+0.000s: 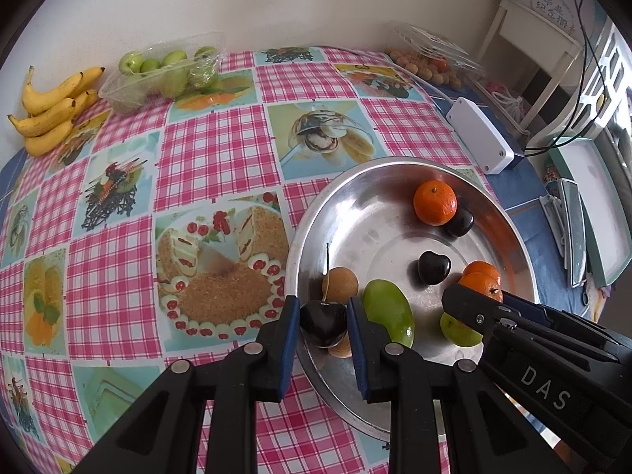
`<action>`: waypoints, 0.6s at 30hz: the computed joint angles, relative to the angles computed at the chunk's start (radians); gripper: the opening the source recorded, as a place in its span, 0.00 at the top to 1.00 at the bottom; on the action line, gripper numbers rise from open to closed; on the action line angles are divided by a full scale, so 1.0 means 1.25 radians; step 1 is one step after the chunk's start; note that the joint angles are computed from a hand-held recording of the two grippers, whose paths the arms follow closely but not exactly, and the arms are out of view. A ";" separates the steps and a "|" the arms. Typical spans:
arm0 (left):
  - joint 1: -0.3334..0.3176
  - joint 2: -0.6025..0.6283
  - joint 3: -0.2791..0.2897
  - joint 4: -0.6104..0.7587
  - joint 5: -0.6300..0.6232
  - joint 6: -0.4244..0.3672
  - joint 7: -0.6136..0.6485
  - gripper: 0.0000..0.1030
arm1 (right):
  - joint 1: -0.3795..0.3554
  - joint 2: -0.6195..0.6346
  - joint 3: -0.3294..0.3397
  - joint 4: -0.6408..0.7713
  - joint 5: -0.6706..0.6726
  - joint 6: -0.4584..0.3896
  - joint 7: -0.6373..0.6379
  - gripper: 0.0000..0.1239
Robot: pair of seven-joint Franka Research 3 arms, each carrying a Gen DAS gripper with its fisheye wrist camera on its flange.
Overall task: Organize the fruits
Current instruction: 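Lower the plum and mandarin into the plate and open both grippers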
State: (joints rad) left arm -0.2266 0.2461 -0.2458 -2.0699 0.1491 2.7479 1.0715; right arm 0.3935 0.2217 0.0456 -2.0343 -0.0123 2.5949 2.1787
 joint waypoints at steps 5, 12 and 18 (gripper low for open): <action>0.005 0.004 -0.004 0.003 -0.011 -0.004 0.008 0.74 | 0.001 0.005 0.001 0.008 0.000 -0.005 -0.005 0.68; 0.014 0.003 -0.012 -0.001 -0.045 0.002 0.022 0.74 | 0.003 0.012 0.000 0.016 0.003 -0.011 -0.014 0.68; 0.025 -0.001 -0.021 -0.005 -0.088 0.001 0.048 0.69 | 0.004 0.012 0.000 0.017 0.005 -0.013 -0.016 0.68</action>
